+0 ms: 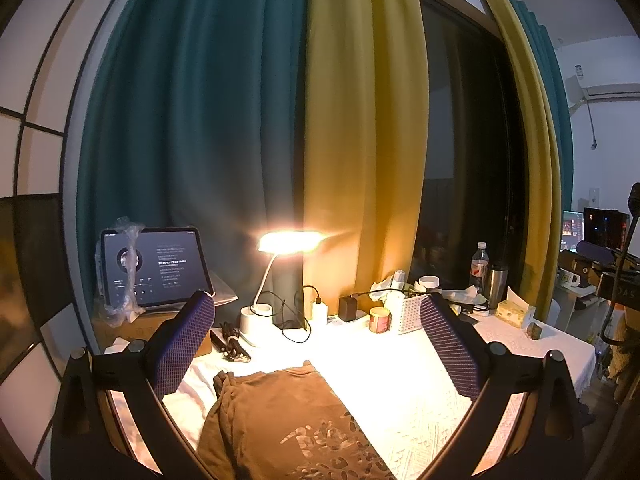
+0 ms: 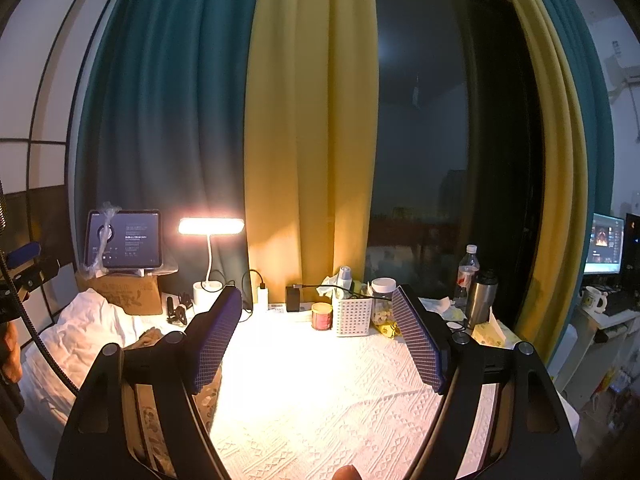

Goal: Fold small clothes

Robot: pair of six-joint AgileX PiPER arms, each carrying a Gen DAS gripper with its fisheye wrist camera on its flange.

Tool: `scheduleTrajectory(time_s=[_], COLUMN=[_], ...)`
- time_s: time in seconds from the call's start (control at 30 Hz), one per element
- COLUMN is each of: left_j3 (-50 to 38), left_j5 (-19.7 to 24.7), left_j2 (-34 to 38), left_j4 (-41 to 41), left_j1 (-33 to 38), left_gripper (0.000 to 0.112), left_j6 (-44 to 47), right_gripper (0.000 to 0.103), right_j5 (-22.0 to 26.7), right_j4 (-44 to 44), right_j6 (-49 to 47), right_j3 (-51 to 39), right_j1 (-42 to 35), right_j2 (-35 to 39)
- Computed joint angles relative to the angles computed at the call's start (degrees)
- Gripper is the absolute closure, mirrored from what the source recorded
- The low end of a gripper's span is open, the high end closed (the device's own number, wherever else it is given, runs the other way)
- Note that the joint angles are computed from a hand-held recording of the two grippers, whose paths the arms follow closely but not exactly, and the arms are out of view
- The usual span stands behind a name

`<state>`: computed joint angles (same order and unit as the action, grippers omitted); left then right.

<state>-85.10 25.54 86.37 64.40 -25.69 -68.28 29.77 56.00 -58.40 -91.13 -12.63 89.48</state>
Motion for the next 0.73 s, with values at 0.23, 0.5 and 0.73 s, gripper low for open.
scheduleTrajectory(time_s=[0.23,0.5,0.73], left_j3=[-0.1,-0.7,-1.9], left_j5=[0.2,0.3,0.3], left_j2=[0.1,0.7,1.3], left_j4=[0.3,-1.1,-4.4], left_j1=[-0.1,0.0,0.1], left_gripper=[0.011,0.011,0.011], left_j6=[-0.1,1.3,4.8], right_gripper=[0.023,0.023,0.023], right_j5=[0.2,-0.4,-0.6], right_j4=[0.2,0.3,0.4], right_j6=[-0.1,-0.5,-0.4], right_j3=[-0.2,0.9,1.0], right_j1=[-0.2,0.1,0.0], right_j2=[0.1,-0.1,0.0])
